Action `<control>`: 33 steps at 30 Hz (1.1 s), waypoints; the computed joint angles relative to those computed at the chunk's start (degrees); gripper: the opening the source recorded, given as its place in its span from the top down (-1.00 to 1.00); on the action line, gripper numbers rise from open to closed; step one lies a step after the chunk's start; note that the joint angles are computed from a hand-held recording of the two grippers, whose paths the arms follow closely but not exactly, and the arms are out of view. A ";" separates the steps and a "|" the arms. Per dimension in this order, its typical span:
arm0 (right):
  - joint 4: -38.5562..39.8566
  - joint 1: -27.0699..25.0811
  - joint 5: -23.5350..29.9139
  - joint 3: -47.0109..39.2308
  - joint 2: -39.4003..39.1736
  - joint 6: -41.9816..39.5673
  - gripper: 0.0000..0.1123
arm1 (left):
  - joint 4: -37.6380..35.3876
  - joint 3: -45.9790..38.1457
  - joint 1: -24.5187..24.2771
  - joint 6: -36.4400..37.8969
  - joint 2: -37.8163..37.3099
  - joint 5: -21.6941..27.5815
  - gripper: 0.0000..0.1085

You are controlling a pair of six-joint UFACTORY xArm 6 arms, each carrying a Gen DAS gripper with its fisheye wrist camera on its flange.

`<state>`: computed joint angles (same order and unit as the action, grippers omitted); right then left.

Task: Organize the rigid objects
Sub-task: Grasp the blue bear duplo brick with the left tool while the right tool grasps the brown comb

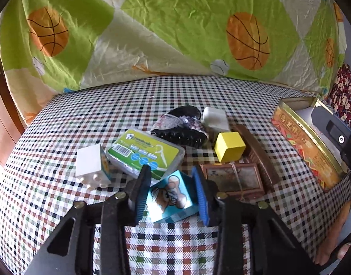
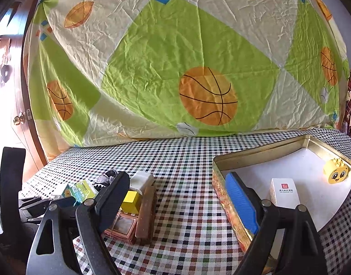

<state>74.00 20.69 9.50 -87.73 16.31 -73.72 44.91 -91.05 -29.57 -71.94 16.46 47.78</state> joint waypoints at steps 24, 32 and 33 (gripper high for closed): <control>-14.59 -0.68 3.02 -0.35 1.19 12.89 -0.55 | -8.78 8.21 1.91 -0.07 -5.27 -4.17 0.23; -27.60 -1.19 11.06 -1.91 2.17 19.72 -0.14 | -2.74 12.60 2.37 -9.67 -8.66 -7.70 0.24; -30.85 -1.10 11.89 -2.48 2.70 21.94 -0.10 | -0.69 12.84 2.30 -12.39 -9.09 -6.96 0.23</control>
